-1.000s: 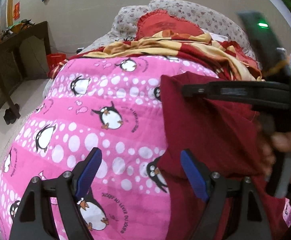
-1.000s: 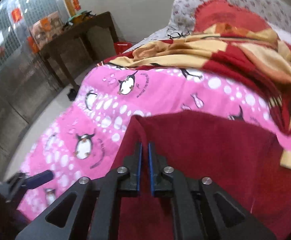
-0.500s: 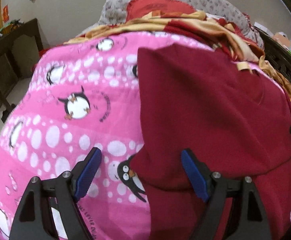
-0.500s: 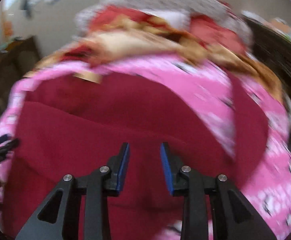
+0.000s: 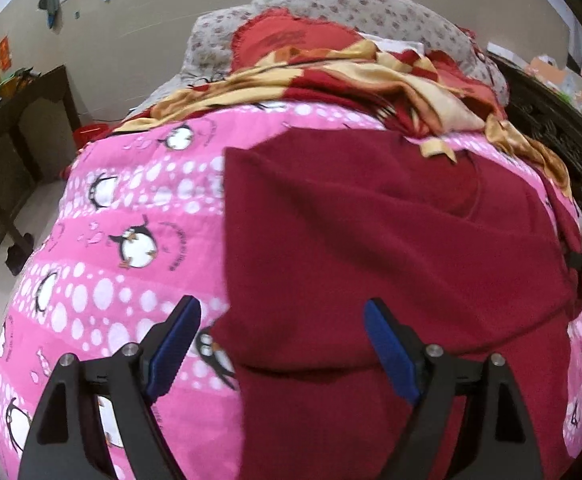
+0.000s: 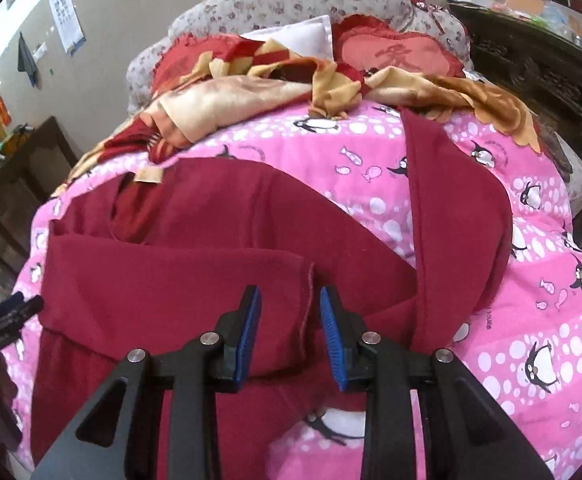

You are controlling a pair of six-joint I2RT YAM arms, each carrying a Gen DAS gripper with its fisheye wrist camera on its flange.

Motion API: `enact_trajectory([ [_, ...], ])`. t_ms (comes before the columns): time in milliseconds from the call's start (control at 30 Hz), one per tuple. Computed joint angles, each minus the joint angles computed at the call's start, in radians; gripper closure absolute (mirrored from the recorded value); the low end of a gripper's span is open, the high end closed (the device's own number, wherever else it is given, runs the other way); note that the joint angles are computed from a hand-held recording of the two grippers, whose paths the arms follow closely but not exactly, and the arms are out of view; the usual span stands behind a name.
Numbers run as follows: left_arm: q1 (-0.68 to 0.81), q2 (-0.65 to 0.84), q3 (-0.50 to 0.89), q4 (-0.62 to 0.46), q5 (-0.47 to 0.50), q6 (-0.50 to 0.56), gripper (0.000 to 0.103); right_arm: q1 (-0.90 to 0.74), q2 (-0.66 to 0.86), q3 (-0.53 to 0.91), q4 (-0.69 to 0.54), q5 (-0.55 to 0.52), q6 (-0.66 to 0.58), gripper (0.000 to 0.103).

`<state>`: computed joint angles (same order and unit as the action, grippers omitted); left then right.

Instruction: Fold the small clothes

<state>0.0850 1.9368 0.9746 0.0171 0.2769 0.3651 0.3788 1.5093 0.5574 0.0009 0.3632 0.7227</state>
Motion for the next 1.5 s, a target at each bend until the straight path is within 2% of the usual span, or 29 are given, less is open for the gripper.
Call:
enact_trajectory([
  [333,-0.049,0.012,-0.043,0.037,-0.049,-0.038,0.016,0.034,0.105,0.042,-0.025,0.016,0.056,0.066],
  [467,-0.06,0.03,-0.031,0.046,-0.061,-0.056,0.016,0.008,0.132,0.039,-0.002,-0.025,0.066,0.066],
  [500,-0.061,0.037,-0.026,0.047,-0.062,-0.059,0.016,0.009,0.133,0.039,0.002,-0.027,0.064,0.07],
  [533,-0.063,0.045,-0.022,0.052,-0.063,-0.064,0.016,0.013,0.13,0.034,0.01,-0.023,0.061,0.08],
  [567,-0.063,0.049,-0.02,0.056,-0.064,-0.066,0.016,0.02,0.126,0.037,-0.002,-0.003,0.063,0.085],
  [667,-0.064,0.071,-0.013,0.075,-0.061,-0.074,0.016,0.016,0.107,0.027,-0.004,0.002,0.054,0.085],
  [867,-0.069,0.101,-0.016,0.122,-0.054,-0.087,0.013,-0.001,0.175,0.02,0.046,-0.01,0.051,0.086],
  [1033,-0.078,0.093,-0.044,0.163,-0.07,-0.083,0.012,-0.006,0.174,0.012,0.059,-0.016,0.037,0.086],
  [1200,-0.058,0.025,-0.081,0.163,-0.024,-0.085,0.012,-0.011,0.104,-0.025,0.066,-0.042,0.068,0.085],
  [1333,-0.046,-0.002,-0.082,0.171,0.01,-0.097,0.012,0.005,0.014,-0.063,0.05,-0.001,0.099,0.084],
  [1433,-0.047,0.033,-0.04,0.147,-0.009,-0.101,0.012,-0.016,-0.039,-0.074,0.032,0.032,0.085,0.074],
  [1500,-0.046,0.068,-0.016,0.135,-0.018,-0.109,0.012,-0.052,-0.054,-0.062,0.006,0.038,0.068,0.073],
])
